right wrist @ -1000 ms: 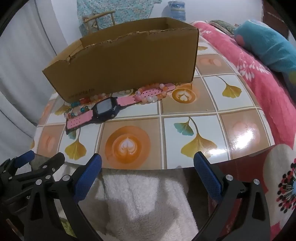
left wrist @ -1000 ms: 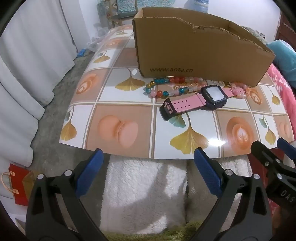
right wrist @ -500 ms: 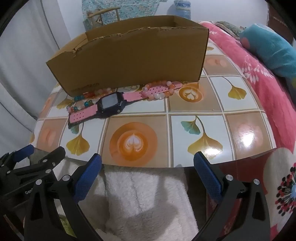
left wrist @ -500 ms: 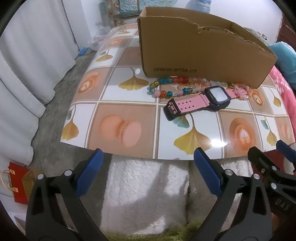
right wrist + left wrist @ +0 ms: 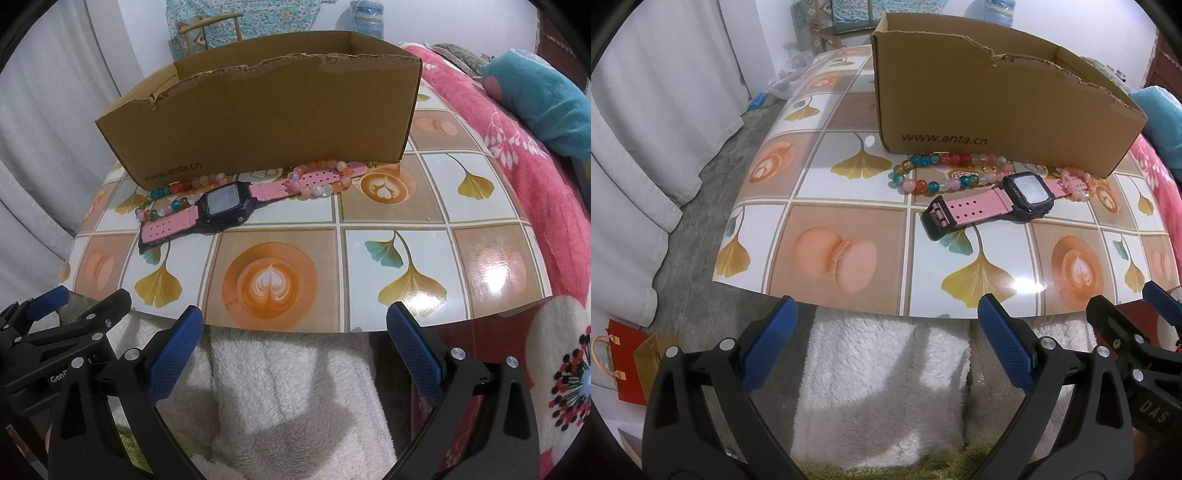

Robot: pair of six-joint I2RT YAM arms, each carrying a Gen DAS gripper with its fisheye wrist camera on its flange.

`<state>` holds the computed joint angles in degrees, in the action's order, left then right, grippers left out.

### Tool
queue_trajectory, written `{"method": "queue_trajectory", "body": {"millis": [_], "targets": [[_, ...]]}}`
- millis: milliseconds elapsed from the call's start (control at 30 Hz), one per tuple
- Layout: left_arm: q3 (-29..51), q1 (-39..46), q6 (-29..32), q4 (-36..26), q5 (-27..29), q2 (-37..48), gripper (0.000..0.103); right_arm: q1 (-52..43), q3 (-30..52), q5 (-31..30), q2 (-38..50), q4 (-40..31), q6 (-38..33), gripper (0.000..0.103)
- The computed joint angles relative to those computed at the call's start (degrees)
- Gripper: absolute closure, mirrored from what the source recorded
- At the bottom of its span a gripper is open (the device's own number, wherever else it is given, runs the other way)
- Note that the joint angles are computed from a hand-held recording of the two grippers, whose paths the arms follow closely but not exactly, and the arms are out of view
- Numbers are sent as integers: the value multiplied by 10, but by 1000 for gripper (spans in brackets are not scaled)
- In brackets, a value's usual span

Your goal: Organize jewelry

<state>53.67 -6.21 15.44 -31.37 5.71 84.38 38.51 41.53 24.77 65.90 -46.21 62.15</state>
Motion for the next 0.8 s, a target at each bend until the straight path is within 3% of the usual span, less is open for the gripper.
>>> {"method": "queue_trajectory", "body": {"millis": [800], "targets": [[4, 5, 1, 1, 2, 3, 8, 7, 8, 3, 3, -7, 4, 6]]}}
